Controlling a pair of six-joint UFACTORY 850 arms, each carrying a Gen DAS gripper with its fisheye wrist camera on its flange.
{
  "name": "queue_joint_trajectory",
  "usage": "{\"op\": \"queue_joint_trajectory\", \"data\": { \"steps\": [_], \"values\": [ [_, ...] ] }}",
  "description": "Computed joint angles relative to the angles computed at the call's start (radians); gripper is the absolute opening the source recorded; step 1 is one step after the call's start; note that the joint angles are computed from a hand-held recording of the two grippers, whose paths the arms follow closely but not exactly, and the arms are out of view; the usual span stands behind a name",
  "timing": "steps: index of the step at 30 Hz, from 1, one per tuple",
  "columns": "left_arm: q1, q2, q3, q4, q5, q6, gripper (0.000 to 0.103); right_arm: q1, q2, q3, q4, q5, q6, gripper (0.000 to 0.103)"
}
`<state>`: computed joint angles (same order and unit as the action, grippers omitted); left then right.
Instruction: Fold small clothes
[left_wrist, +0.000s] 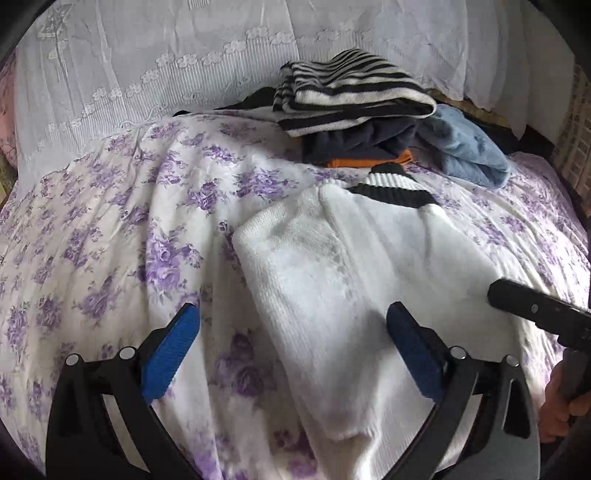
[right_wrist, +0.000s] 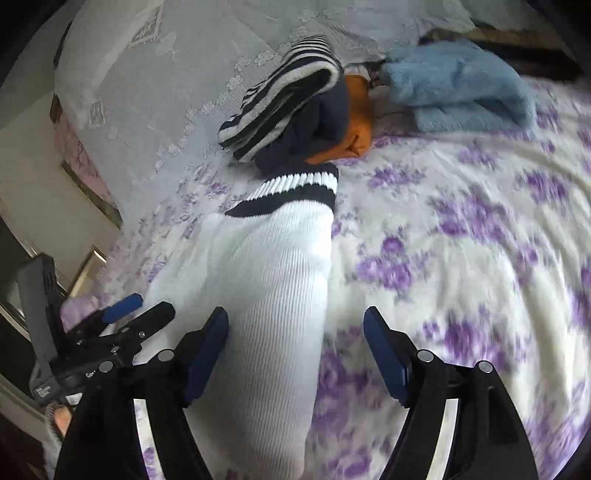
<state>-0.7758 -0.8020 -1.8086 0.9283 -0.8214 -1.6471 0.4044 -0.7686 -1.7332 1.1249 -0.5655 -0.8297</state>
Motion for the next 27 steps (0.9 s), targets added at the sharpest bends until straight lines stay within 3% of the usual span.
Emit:
{"op": "queue_joint_trajectory", "data": {
  "steps": [3, 12, 17, 20, 22, 24, 27],
  "values": [
    [-0.007, 0.022, 0.029, -0.001, 0.029, -0.016, 0.099, -0.012, 0.023, 0.036, 0.036, -0.006, -0.027, 0.076],
    [-0.031, 0.020, 0.031, -0.001, 0.020, 0.007, 0.099, -0.034, 0.070, 0.118, 0.113, -0.013, -0.083, 0.081],
    [-0.014, 0.016, 0.034, -0.064, 0.096, 0.059, 0.099, -0.035, 0.050, 0.096, 0.099, -0.046, -0.080, 0.086],
    [0.016, 0.040, 0.079, -0.114, 0.230, 0.071, 0.099, -0.034, 0.035, 0.074, 0.086, -0.065, -0.075, 0.087],
    [0.050, 0.065, 0.132, -0.184, 0.380, 0.085, 0.099, -0.037, 0.016, 0.047, 0.079, -0.090, -0.058, 0.087],
    [0.092, 0.078, 0.176, -0.349, 0.532, 0.181, 0.099, -0.041, -0.008, 0.011, 0.067, -0.110, -0.029, 0.087],
    [0.130, 0.087, 0.211, -0.490, 0.655, 0.261, 0.099, -0.046, -0.065, -0.072, 0.049, -0.156, 0.037, 0.089]
  ]
}}
